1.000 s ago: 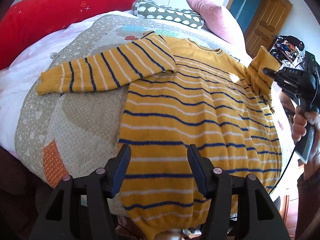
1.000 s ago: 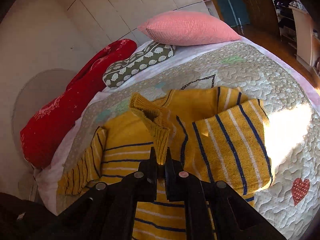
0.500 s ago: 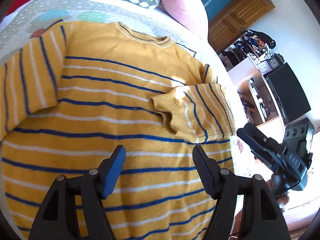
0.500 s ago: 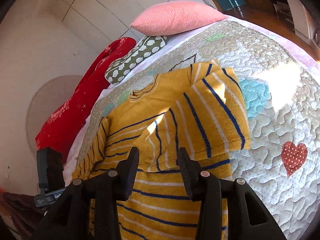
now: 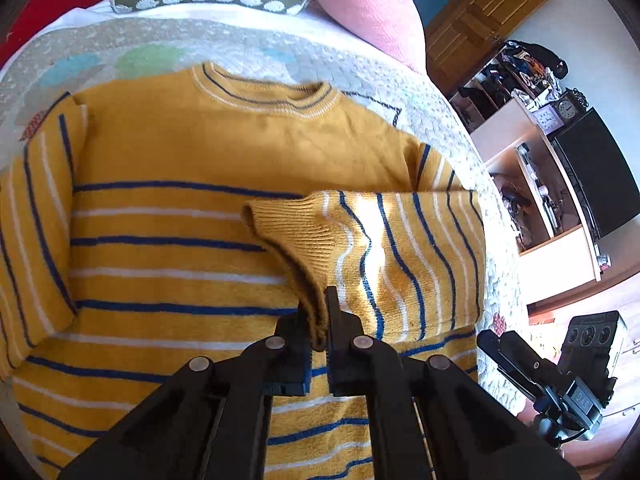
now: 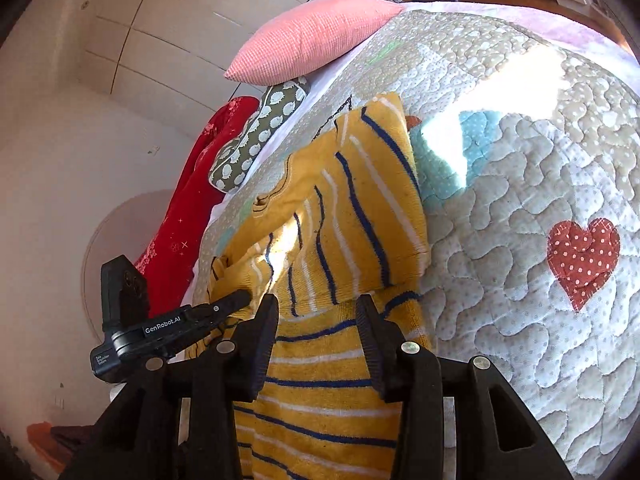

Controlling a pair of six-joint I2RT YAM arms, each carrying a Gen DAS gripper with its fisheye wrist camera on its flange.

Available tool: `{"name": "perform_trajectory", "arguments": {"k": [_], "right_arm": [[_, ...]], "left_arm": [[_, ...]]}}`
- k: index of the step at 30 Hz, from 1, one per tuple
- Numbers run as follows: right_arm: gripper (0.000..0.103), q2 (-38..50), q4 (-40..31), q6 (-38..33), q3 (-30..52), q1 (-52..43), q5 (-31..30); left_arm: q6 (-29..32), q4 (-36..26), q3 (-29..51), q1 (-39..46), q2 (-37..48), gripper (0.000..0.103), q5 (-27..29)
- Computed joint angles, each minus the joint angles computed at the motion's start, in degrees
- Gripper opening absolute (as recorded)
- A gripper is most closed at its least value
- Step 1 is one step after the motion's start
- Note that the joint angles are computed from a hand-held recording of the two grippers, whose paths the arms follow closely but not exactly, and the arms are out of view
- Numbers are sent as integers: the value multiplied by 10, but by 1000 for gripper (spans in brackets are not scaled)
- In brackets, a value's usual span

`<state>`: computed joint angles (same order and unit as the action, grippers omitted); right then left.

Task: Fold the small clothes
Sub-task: 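Fold the held sleeve across the sweater body with the right gripper, then open the right gripper and withdraw from the folded sleeve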

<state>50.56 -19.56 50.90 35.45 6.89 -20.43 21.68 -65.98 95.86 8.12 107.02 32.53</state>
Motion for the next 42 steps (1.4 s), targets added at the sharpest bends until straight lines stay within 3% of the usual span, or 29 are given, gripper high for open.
{"name": "perform_trajectory", "arguments": {"k": [4,9,12,16,20,26,29,30,32,42], "right_arm": [[47,53,36,11,20,15,10],[48,134,69,21,54,47,42],[48,187,56,3,103,63,89],[48,271,-15,-37,202,72,166],[48,352,-57,-64,269,60,174],[48,352,-89,-78,283,86,225],[48,341,-120,-95,309,129,267],[48,342,-127,-102,319,144,277],[48,353,-140,-114,347,177,286],[48,555,-175,-145,567,325,252]], "left_arm": [[8,32,45,56,1,5,-30],[-5,48,133,96,88,5,-105],[10,39,157,109,133,5,-118],[12,60,139,109,131,5,-116],[9,97,118,96,124,8,-149],[9,38,174,134,128,8,-84],[26,23,182,179,107,21,-44],[32,21,183,197,101,31,-35],[39,35,176,234,87,35,-26],[101,79,155,352,95,47,-38]]}}
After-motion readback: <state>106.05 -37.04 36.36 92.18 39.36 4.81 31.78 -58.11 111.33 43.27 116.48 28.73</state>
